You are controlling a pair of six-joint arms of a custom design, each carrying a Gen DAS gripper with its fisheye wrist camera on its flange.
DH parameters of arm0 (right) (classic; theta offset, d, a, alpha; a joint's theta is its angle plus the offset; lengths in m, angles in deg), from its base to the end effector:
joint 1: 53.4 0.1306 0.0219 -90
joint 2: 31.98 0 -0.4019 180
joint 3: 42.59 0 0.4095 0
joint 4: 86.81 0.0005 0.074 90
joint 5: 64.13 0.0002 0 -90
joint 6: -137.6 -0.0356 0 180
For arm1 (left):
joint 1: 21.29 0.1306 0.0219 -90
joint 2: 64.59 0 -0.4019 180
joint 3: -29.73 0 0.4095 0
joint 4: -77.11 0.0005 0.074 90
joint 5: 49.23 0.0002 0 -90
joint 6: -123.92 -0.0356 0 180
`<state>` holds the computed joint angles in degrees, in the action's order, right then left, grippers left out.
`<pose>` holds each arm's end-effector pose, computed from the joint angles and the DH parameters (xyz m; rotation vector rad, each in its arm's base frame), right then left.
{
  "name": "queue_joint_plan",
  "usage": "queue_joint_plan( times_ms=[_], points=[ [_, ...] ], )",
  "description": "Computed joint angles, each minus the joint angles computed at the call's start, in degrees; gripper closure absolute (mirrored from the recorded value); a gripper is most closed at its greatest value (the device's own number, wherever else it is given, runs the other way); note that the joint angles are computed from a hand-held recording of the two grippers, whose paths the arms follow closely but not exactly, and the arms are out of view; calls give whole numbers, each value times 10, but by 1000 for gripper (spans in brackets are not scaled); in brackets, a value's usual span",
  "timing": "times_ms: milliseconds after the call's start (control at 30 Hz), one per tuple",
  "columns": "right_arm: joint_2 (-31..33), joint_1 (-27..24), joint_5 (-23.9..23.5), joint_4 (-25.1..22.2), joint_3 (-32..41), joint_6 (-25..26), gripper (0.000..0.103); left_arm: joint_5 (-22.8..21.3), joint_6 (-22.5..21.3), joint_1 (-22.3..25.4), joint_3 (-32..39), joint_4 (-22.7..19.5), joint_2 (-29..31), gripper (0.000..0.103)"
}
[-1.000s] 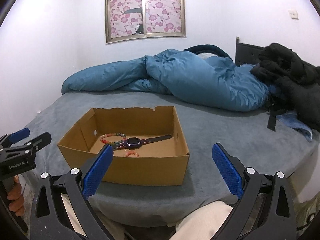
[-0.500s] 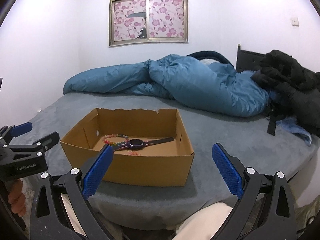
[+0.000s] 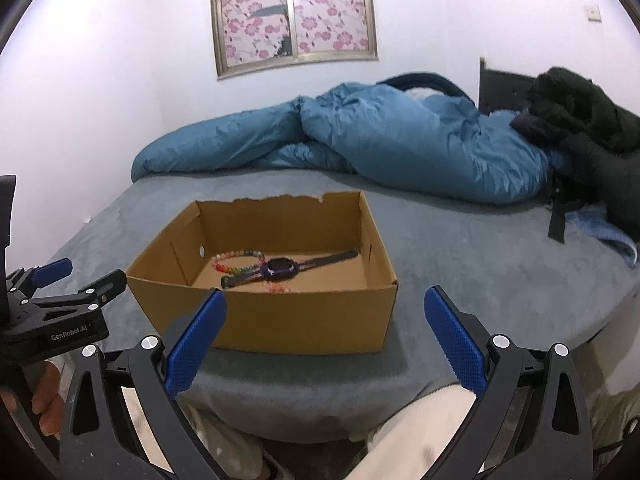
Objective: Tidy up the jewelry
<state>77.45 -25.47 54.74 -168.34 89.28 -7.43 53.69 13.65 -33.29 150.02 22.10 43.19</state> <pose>0.5277 0.2598 0.5756 0.7329 2.3074 -0.0235 0.6090 -0.1381 0.5284 0.7472 2.1717 -0.1863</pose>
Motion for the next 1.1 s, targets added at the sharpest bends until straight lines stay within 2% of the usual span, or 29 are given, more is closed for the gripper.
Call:
queue_joint_plan(
  times_ms=[467, 767, 1100],
  points=[
    [20, -18, -94, -58, 17, -35, 8, -38, -19, -8, 41, -77, 33, 6],
    [41, -38, -153, -93, 42, -15, 8, -46, 0, -10, 63, -123, 49, 6],
    [47, -47, -173, -104, 45, -2, 8, -57, 4, -20, 85, -157, 64, 6]
  ],
)
